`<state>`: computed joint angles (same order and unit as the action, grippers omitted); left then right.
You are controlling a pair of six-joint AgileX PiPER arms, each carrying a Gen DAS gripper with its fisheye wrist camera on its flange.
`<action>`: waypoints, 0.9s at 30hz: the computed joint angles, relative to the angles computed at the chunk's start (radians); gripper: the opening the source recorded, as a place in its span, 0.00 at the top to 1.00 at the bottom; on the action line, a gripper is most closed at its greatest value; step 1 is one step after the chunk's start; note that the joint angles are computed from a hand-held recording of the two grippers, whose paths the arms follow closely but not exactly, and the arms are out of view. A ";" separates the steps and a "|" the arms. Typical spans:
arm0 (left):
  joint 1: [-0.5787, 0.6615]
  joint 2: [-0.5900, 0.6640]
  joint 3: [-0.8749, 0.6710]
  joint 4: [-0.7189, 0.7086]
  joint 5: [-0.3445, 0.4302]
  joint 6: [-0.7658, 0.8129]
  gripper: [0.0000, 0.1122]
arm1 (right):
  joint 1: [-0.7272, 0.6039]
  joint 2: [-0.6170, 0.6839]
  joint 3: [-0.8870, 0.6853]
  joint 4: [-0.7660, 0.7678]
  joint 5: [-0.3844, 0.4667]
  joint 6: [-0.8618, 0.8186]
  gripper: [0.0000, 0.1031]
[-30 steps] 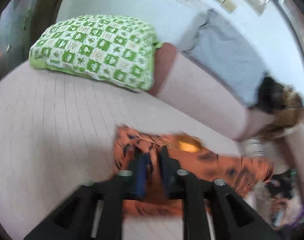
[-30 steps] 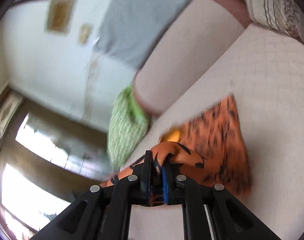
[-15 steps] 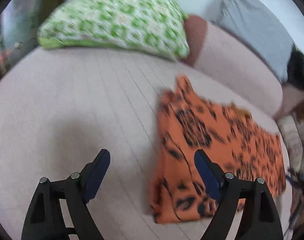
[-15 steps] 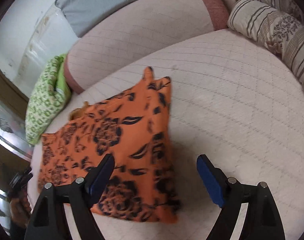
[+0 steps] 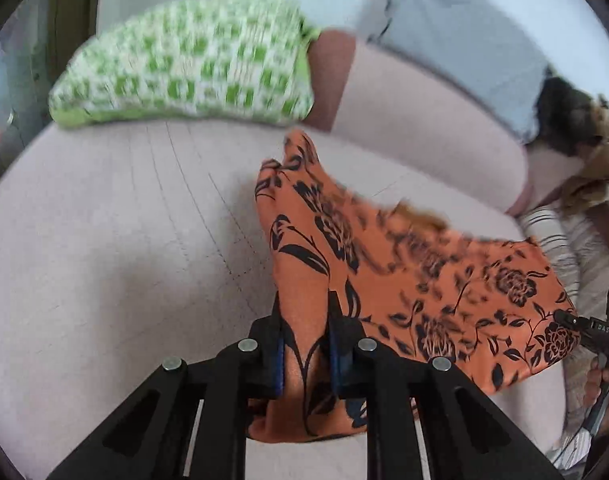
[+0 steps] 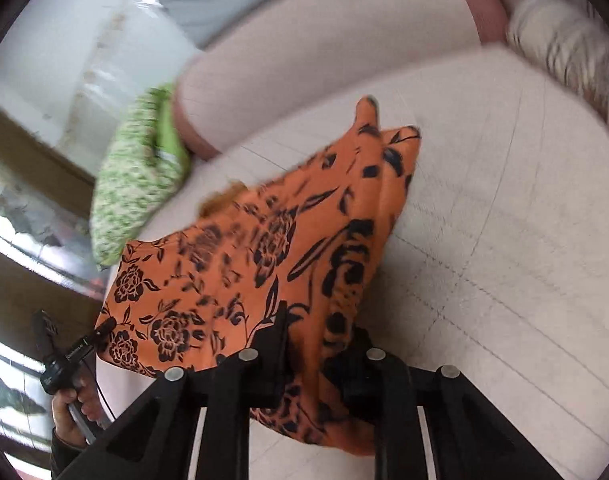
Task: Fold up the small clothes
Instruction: 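Grasp the folded blouse edge with both tools and fold it over again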
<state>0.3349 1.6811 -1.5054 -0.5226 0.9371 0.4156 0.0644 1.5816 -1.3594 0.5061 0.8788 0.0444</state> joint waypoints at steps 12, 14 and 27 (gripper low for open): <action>0.213 -0.292 0.552 -0.020 -0.094 0.272 0.56 | -0.068 -0.512 0.678 -0.007 -0.019 -0.012 0.42; 0.194 -0.308 0.489 -0.030 -0.101 0.275 0.54 | -0.112 -0.540 0.631 0.015 -0.020 -0.015 0.38; -0.018 0.047 0.252 0.175 -0.212 0.013 0.58 | 0.042 -0.020 0.235 -0.308 -0.149 0.167 0.86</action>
<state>0.3168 1.7281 -1.2533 -0.3480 0.7254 0.4286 0.1059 1.5612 -1.1241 0.1986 0.7302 0.2109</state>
